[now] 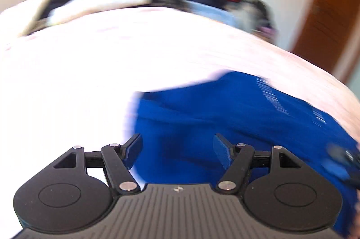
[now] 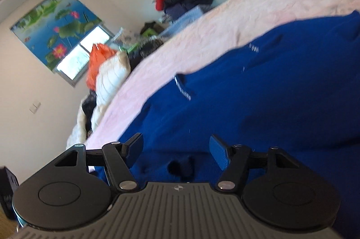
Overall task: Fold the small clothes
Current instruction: 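Carry the cuff with the left gripper across the sweater body and release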
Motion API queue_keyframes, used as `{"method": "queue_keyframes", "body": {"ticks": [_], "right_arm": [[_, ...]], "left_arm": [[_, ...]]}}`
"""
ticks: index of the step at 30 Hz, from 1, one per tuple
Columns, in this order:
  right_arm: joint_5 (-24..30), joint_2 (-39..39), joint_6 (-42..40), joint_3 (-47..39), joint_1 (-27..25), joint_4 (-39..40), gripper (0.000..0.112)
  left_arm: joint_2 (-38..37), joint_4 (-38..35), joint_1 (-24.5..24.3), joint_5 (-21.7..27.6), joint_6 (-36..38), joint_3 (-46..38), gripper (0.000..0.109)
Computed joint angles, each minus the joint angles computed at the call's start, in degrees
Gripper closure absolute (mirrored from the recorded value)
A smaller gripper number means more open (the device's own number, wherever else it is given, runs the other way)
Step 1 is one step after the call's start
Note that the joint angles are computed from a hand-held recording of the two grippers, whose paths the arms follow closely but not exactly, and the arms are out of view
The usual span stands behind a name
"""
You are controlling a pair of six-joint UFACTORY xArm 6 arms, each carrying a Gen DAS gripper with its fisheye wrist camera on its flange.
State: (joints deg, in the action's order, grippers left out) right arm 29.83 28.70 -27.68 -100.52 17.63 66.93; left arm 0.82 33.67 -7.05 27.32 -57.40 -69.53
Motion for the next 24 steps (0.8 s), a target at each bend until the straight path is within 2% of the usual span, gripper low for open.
{"method": "queue_keyframes", "body": {"ticks": [2, 4, 5, 7, 8, 9, 11, 14, 16, 20, 21, 22, 24], "right_arm": [[2.58, 0.27, 0.56, -0.27, -0.24, 1.53, 0.045], [4.79, -0.17, -0.21, 0.14, -0.24, 3.19, 0.047], [5.06, 0.17, 0.22, -0.39, 0.01, 2.0, 0.052], [5.07, 0.1, 1.41, -0.6, 0.86, -2.66, 0.067], [4.38, 0.18, 2.31, -0.65, 1.3, -5.09, 0.077], [3.56, 0.19, 2.69, -0.7, 1.74, -7.08, 0.093], [2.85, 0.43, 3.29, -1.27, 2.23, -10.61, 0.105], [1.75, -1.73, -1.9, 0.21, 2.68, -10.13, 0.106], [1.23, -3.15, -3.23, 0.95, 2.75, -12.91, 0.107], [8.78, -4.62, -2.28, 0.92, 1.7, -26.16, 0.108], [10.68, -4.8, -0.77, 0.74, 1.71, -30.91, 0.095], [10.22, -5.67, -0.77, 2.38, 1.84, -33.53, 0.096], [6.93, -7.61, 0.34, 6.18, 1.73, -31.59, 0.07]], "left_arm": [[-1.26, -0.62, 2.1, 0.42, -1.67, 1.82, 0.04], [-2.1, -3.98, 3.55, 0.66, -0.25, 3.32, 0.04], [-1.83, -5.67, 3.89, 0.33, 0.58, 3.43, 0.04], [-2.02, -8.95, 4.17, -0.49, 2.75, 4.21, 0.04], [-1.99, -9.82, 4.02, -0.79, 3.59, 4.38, 0.04], [-1.26, -10.18, 3.53, -0.91, 4.06, 3.71, 0.04], [-1.24, -10.59, 3.1, -1.28, 5.23, 3.79, 0.04], [-0.95, -8.24, 2.35, -1.27, 3.79, 3.27, 0.04], [-0.73, -6.74, 2.25, -1.03, 2.74, 2.81, 0.04], [0.03, -8.95, 2.21, 0.03, 5.25, 1.83, 0.04], [0.42, -8.76, 2.05, 1.0, 5.61, 1.25, 0.04], [0.76, -8.13, 1.86, 1.95, 5.4, 0.74, 0.04], [1.39, -7.7, 1.55, 2.48, 5.6, 0.06, 0.04]]}}
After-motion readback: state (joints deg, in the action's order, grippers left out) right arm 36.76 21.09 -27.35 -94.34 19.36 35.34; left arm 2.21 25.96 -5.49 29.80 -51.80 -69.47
